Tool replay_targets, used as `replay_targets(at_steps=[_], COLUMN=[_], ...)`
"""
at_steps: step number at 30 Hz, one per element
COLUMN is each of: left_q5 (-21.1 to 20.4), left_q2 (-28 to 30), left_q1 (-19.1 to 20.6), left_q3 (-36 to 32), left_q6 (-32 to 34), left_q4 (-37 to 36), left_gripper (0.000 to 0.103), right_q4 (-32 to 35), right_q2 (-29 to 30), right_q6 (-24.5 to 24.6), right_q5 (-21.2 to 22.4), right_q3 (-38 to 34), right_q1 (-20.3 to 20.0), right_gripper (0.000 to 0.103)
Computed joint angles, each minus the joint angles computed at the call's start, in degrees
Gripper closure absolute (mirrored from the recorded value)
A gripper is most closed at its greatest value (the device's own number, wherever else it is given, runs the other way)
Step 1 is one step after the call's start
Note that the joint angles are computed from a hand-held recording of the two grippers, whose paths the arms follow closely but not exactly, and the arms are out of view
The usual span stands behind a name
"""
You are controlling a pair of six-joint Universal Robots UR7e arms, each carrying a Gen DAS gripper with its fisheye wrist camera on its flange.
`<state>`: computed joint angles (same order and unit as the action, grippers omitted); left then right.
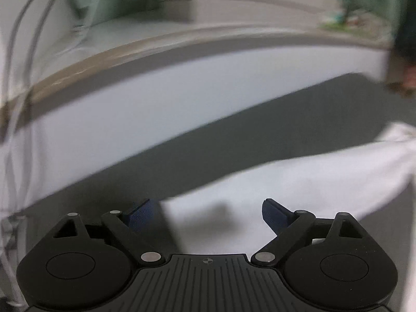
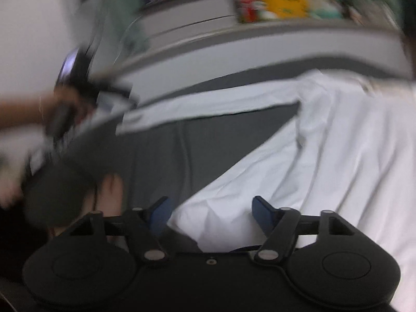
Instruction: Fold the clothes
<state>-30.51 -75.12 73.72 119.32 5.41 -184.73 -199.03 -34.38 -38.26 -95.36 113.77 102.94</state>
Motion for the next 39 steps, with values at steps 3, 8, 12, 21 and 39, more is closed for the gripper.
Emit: replay_targets(at_steps=[3,8,12,21,39], left_q5=[-13.22,-38.90,-42.32,-23.54,-9.99], left_q2=[-4.06,-7.68,-6.36,-1.05,13.76], left_q1=[-0.53,0.80,-2.29,-16.95,-21.40], left_q3=[3.41,3.95,4.63,12.32,18.71], left_q6=[-1.37,-5.33,1.64,35.59,55.51], left_q4=[1.47,17.32,26.01,22.31,-7.88], left_gripper=[0.012,0.012,0.012,0.012,0.099], right_q4=[-2.27,-4.98,-6.92,-2.23,-3.82], right_q2=[2.01,5.13,6.26,-0.45,-1.01], right_q6=[-8.41,-15.99,-19.10,-17.08,-16.02], right_q5=[-0.82,-7.09,-11.61,-14.78,-14.39], right_q3=[0.29,-0.61,-0.79,2.03,3.10], right_q1=[1.41,3.88,4.82,4.73,3.67], right_gripper=[0.039,0.056,0.067,0.067,0.066])
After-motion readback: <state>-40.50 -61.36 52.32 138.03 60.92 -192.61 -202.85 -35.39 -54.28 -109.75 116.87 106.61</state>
